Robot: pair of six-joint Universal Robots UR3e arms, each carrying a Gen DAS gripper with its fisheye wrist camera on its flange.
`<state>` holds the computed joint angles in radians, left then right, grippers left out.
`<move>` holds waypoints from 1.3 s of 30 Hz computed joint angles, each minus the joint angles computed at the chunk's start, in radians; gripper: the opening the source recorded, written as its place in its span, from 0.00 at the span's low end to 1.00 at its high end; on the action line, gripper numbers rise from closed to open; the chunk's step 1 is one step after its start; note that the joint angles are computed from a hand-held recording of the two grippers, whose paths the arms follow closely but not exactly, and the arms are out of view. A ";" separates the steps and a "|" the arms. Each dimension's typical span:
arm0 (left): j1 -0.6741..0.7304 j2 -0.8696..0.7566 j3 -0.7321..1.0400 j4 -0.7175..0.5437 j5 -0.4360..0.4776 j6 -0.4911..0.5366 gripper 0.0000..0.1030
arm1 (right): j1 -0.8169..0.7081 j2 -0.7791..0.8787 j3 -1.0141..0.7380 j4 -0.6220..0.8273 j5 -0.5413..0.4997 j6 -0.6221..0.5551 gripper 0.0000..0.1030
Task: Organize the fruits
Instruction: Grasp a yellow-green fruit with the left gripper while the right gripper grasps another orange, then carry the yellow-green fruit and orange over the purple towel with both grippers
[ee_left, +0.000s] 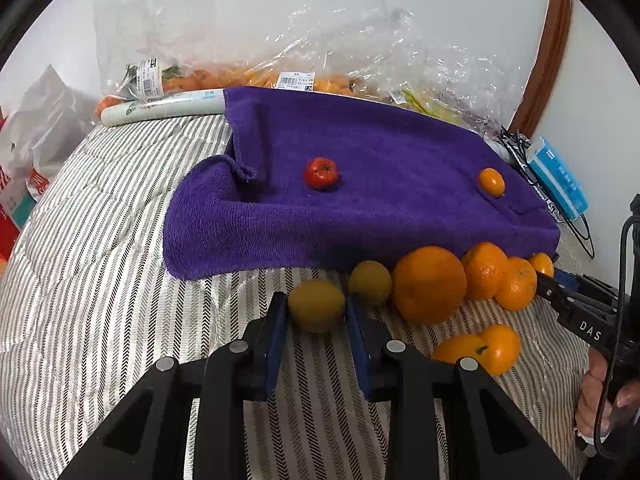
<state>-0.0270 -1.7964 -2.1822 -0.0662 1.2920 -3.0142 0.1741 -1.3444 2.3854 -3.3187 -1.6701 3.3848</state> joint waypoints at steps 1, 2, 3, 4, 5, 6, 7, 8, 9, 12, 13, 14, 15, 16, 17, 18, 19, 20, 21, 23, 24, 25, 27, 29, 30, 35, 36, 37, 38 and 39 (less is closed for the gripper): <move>0.004 0.000 -0.001 0.001 -0.006 -0.005 0.27 | 0.004 0.001 -0.005 0.005 -0.006 0.000 0.34; 0.012 0.001 -0.005 0.003 -0.018 -0.011 0.28 | 0.006 0.002 -0.006 0.007 -0.011 -0.001 0.34; 0.019 0.002 -0.008 0.004 -0.028 -0.016 0.28 | 0.007 0.003 -0.007 0.008 -0.012 0.000 0.34; 0.021 0.001 -0.008 0.006 -0.032 -0.024 0.28 | 0.005 0.002 -0.006 0.006 -0.008 -0.001 0.34; 0.020 0.000 -0.008 0.008 -0.031 -0.027 0.28 | 0.000 0.002 -0.002 0.001 -0.002 -0.001 0.34; 0.016 -0.001 -0.008 0.010 -0.026 -0.029 0.28 | -0.006 -0.001 0.004 -0.003 0.005 -0.004 0.34; 0.013 -0.001 -0.008 0.011 -0.020 -0.029 0.28 | -0.008 -0.002 0.005 -0.005 0.008 -0.004 0.34; 0.006 -0.003 -0.005 0.012 -0.011 -0.031 0.28 | -0.010 -0.002 0.007 -0.006 0.012 -0.004 0.34; 0.001 -0.003 -0.004 0.012 -0.004 -0.033 0.28 | -0.009 -0.001 0.008 -0.009 0.011 -0.003 0.34; 0.006 -0.005 -0.003 0.012 -0.013 -0.041 0.27 | 0.008 0.004 -0.007 0.007 -0.014 -0.001 0.34; 0.007 -0.005 -0.003 0.012 -0.014 -0.042 0.27 | 0.014 0.006 -0.013 0.015 -0.025 -0.001 0.34; 0.002 -0.007 0.002 0.010 -0.006 -0.041 0.28 | 0.020 0.008 -0.019 0.022 -0.032 0.001 0.34; -0.005 -0.010 0.006 0.011 0.005 -0.041 0.28 | 0.027 0.010 -0.027 0.030 -0.044 0.001 0.34; -0.010 -0.012 0.009 0.012 0.012 -0.042 0.27 | 0.032 0.012 -0.032 0.036 -0.052 0.001 0.34; -0.012 -0.013 0.010 0.014 0.015 -0.042 0.27 | 0.034 0.014 -0.035 0.039 -0.055 0.000 0.34; -0.007 -0.012 0.008 0.015 0.005 -0.040 0.27 | 0.036 0.014 -0.038 0.042 -0.060 0.000 0.34; 0.005 -0.008 0.000 0.017 -0.021 -0.035 0.27 | 0.036 0.014 -0.037 0.041 -0.059 0.000 0.33; 0.015 -0.004 -0.009 0.022 -0.039 -0.031 0.27 | 0.032 0.012 -0.032 0.036 -0.054 -0.001 0.33; 0.021 0.003 -0.022 0.035 -0.049 -0.030 0.27 | 0.031 0.012 -0.031 0.032 -0.050 0.001 0.33; 0.026 0.015 -0.047 0.073 -0.057 -0.028 0.27 | 0.027 0.009 -0.025 0.025 -0.046 0.004 0.33; 0.027 0.020 -0.056 0.087 -0.055 -0.028 0.27 | 0.026 0.007 -0.022 0.026 -0.053 0.012 0.33; 0.031 0.027 -0.069 0.102 -0.060 -0.027 0.27 | 0.025 0.002 -0.020 0.031 -0.056 0.022 0.33; 0.042 0.042 -0.081 0.099 -0.074 -0.020 0.27 | -0.002 -0.032 0.022 0.009 -0.013 0.024 0.33; 0.047 0.058 -0.088 0.089 -0.072 -0.019 0.27 | -0.037 -0.075 0.069 -0.006 0.046 0.034 0.33; 0.051 0.066 -0.091 0.086 -0.072 -0.019 0.27 | -0.046 -0.117 0.091 0.005 0.062 0.043 0.33; 0.056 0.172 -0.109 0.024 -0.048 -0.020 0.27 | -0.015 -0.259 0.101 0.060 0.025 0.039 0.33; 0.056 0.185 -0.108 0.020 -0.042 -0.021 0.27 | -0.011 -0.277 0.087 0.081 0.017 0.036 0.33; 0.061 0.204 -0.108 0.011 -0.050 -0.018 0.27 | -0.010 -0.294 0.064 0.112 0.017 0.034 0.33; 0.068 0.221 -0.099 -0.010 -0.062 -0.012 0.27 | -0.014 -0.300 0.053 0.122 0.021 0.030 0.33; 0.070 0.230 -0.086 -0.023 -0.061 -0.013 0.27 | -0.014 -0.303 0.040 0.125 0.020 0.025 0.33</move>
<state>0.0426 -1.5661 -2.2685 -0.0894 1.2306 -3.0272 0.1599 -1.6477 2.4253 -3.1936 -1.6499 3.4102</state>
